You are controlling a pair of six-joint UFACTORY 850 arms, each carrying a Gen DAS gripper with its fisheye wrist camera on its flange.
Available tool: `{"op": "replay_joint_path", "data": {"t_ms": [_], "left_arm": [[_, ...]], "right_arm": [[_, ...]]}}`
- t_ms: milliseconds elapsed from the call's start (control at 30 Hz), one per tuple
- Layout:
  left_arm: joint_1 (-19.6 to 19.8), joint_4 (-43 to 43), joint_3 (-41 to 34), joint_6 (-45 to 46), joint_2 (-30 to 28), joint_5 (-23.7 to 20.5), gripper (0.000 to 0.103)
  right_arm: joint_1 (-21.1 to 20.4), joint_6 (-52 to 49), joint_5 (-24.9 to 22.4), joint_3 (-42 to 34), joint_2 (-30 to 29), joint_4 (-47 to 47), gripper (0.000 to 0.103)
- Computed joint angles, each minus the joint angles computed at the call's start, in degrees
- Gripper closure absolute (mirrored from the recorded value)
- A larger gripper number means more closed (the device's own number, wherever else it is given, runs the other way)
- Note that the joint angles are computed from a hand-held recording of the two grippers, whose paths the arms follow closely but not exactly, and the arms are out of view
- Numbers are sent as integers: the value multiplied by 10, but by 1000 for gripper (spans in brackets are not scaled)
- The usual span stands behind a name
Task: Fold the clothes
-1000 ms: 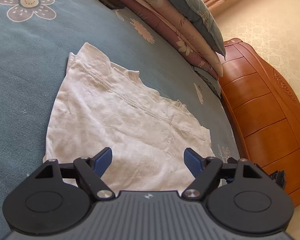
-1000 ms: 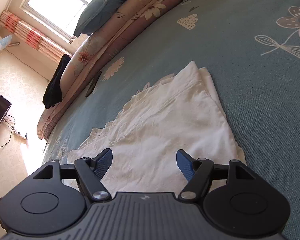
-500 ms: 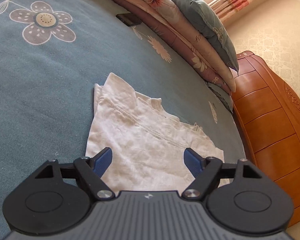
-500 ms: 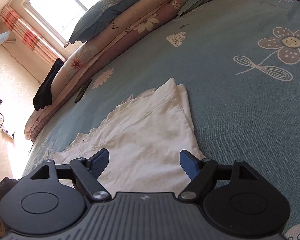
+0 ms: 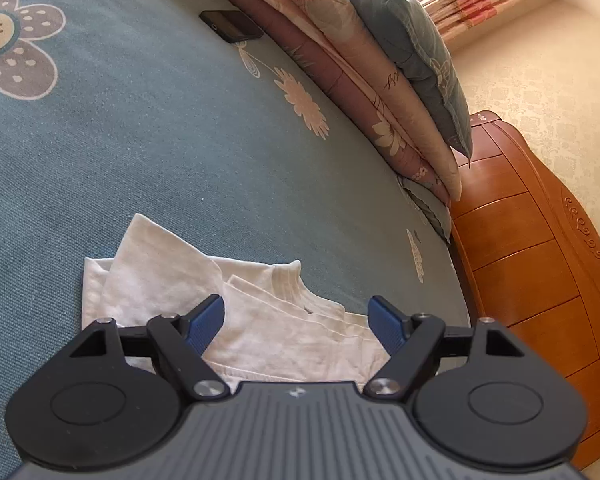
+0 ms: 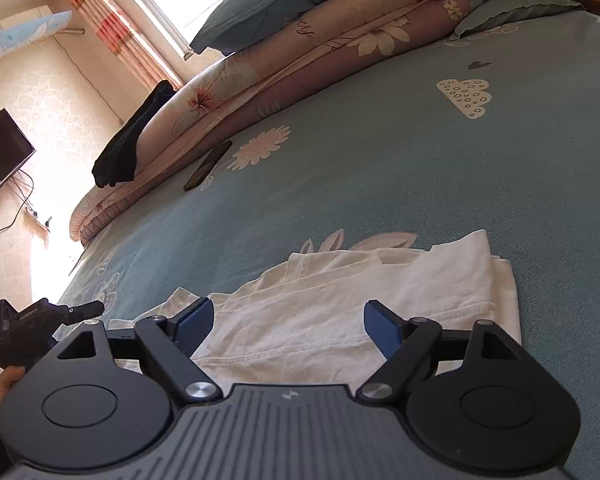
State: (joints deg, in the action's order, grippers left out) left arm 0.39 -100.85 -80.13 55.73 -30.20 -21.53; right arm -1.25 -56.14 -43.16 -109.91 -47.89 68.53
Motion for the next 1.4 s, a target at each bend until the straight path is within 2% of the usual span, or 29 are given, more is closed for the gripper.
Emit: {"op": "replay_joint_path", "data": {"t_ms": [67,200,300,400,467,533,667,733,800,867,933,1000,1100,1167,1200,1233,1267,1333,1400], "left_arm": [[0,-33,2,28,-4,19,25],[11,-121,9,101,-10,11,25],[14,-103,3,83,-11,22,25],[8,-61,-2,55,0,64,25],[10,-75,7,74,10,54,25],[13,-78,16,86,18,28,24],[9,47,6,-3,13,20,24],[3,119,0,-68,7,40,24],[4,106,7,-60,11,46,24],[0,93,16,-57,22,63,24],[-3,60,30,-12,40,64,24],[-1,32,46,22,54,35,24],[-6,73,64,-3,65,20,23],[-11,125,72,-58,66,36,23],[-11,124,79,-62,67,42,24],[-10,98,85,-46,71,41,24],[-9,92,89,-52,76,44,24],[-11,94,93,-52,88,52,24],[-12,84,96,-33,97,50,23]], "right_arm": [[4,22,4,-29,-23,-40,17],[0,-19,39,-24,-29,-27,17],[-7,-13,53,-31,-34,-19,18],[-8,4,93,-34,-29,-38,17],[-17,7,84,-45,-31,-22,17],[-28,12,47,-62,-40,5,17],[-35,87,-25,-120,-81,-26,16],[-29,125,-10,-126,-87,-74,16],[-22,117,47,-90,-66,-83,21],[-23,113,61,-62,-46,-59,20],[-29,71,40,-34,-27,-13,20],[-35,50,8,-16,-15,5,19],[-37,98,-1,-18,-18,-48,19],[-34,134,51,-6,-10,-91,19],[-34,151,81,7,-1,-103,19],[-37,158,88,14,4,-91,19],[-43,151,83,22,10,-65,19],[-54,96,35,34,18,6,19],[-53,58,10,39,26,27,19]]}}
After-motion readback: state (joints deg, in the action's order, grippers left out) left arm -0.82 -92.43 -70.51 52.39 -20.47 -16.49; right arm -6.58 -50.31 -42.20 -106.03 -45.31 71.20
